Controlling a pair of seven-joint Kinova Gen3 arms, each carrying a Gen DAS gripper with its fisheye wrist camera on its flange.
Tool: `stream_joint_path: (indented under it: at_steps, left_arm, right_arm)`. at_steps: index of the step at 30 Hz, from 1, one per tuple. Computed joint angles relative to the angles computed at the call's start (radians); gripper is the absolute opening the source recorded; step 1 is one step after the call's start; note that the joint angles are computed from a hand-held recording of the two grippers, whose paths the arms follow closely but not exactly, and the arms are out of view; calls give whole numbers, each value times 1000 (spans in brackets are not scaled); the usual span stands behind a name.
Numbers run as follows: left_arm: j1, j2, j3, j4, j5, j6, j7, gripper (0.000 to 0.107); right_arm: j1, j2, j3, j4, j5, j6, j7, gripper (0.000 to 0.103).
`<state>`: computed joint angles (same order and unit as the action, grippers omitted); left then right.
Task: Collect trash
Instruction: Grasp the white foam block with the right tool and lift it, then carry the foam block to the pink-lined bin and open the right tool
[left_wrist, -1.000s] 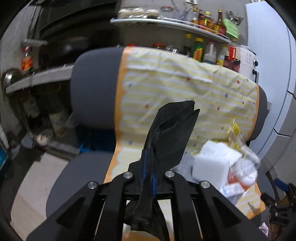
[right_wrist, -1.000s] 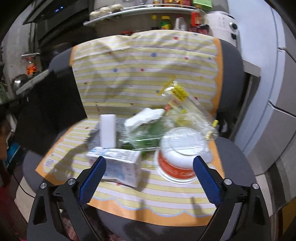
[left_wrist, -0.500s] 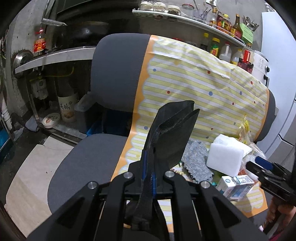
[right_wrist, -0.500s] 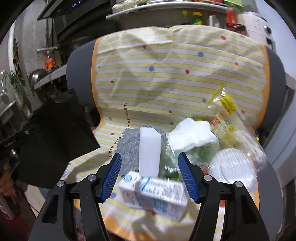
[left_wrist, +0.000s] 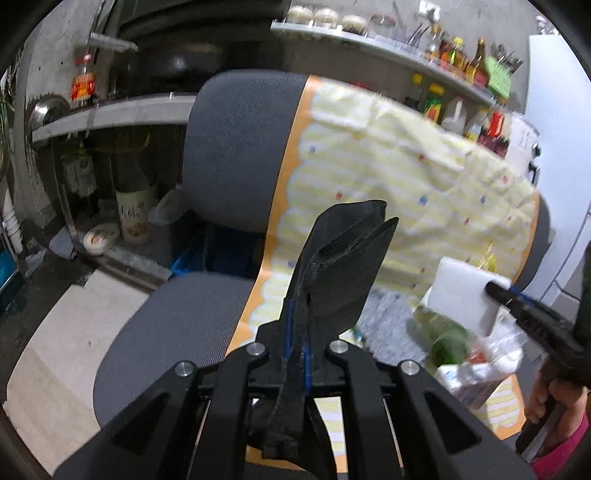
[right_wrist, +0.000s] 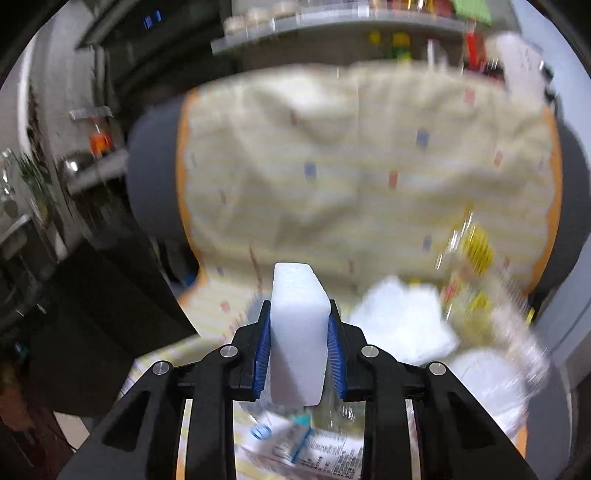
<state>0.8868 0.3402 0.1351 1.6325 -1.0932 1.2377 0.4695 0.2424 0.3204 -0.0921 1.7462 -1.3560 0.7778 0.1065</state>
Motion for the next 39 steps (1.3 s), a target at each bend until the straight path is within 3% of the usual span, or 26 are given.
stream_joint_path:
  at_steps: [3,5,11,13,16,21,25,31,35,39]
  left_arm:
    - [53,2,0,-38,-72,37,-19,3]
    - [82,8,-17,-59,-90,18,-39,3]
    - [139,35,-33,-106,-137,-122,-73,3]
    - [183,54,-68,-135,-141,-178,-103,3]
    - [200,86,-55,-177,-166,-244,-148,3]
    - [269,171,-136,-299,-102,-434,-313,3]
    - [259,269,-133,-415,0,-587,-475,3]
    - [191,411,-30,-578,156,-685,-719,3]
    - [97,505,145,-680,212,-685,-882,3]
    - [33,625,330,-836,241,-606,-1045,3]
  right_arm:
    - [60,-62,30,23,-29,80,2,29]
    - [88,-91,65,47,-36,120,8,29]
    - [196,-154,191,158,-46,216,71,29]
    - [233,-163,228,190,-62,227,102,30]
    - [307,-169,287,226,-75,268,133,30]
    - [424,-187,372,300,-100,239,200,30]
    - [494,-164,411,327,-99,178,228,30]
    - [600,-86,421,337,-105,134,245,31]
    - [656,-25,405,313,-106,115,218,31]
    - [703,8,384,305,-147,103,239,31]
